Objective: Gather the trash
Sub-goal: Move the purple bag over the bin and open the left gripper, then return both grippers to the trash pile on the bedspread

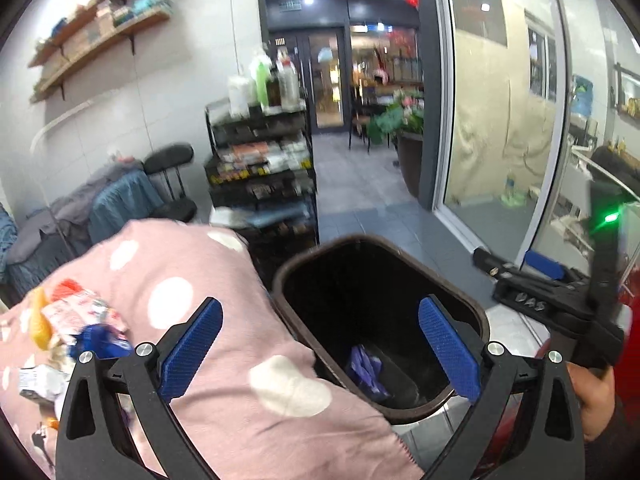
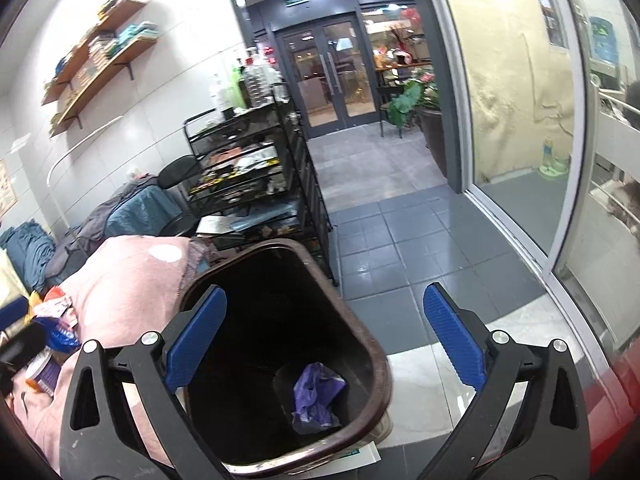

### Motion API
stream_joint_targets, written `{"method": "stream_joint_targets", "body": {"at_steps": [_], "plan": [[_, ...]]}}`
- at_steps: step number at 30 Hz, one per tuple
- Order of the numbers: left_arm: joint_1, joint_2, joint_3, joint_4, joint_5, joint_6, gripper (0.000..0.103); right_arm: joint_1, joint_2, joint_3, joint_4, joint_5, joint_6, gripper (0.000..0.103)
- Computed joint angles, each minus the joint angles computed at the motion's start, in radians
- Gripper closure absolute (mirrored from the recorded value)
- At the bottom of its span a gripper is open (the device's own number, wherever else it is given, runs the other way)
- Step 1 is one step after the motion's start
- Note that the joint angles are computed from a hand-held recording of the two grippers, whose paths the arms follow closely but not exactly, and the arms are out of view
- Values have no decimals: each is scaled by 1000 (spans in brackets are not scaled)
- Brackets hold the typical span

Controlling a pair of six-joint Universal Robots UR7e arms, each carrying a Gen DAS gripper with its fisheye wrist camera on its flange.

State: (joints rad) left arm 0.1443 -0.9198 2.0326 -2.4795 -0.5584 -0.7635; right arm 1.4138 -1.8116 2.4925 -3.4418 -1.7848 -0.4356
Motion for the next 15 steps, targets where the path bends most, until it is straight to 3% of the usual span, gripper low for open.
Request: {"method": "stream_joint_targets", "body": {"at_steps": [7, 10, 15], "plan": [[-68, -107, 100, 64, 86, -143, 5, 67, 14, 20, -1, 18, -39, 6], [-87, -161, 129, 171, 108, -264, 5, 102, 21, 26, 16, 19, -48, 6], [-122, -235, 140, 460, 133, -503, 5, 163, 46, 28, 54, 24, -51, 6]]}}
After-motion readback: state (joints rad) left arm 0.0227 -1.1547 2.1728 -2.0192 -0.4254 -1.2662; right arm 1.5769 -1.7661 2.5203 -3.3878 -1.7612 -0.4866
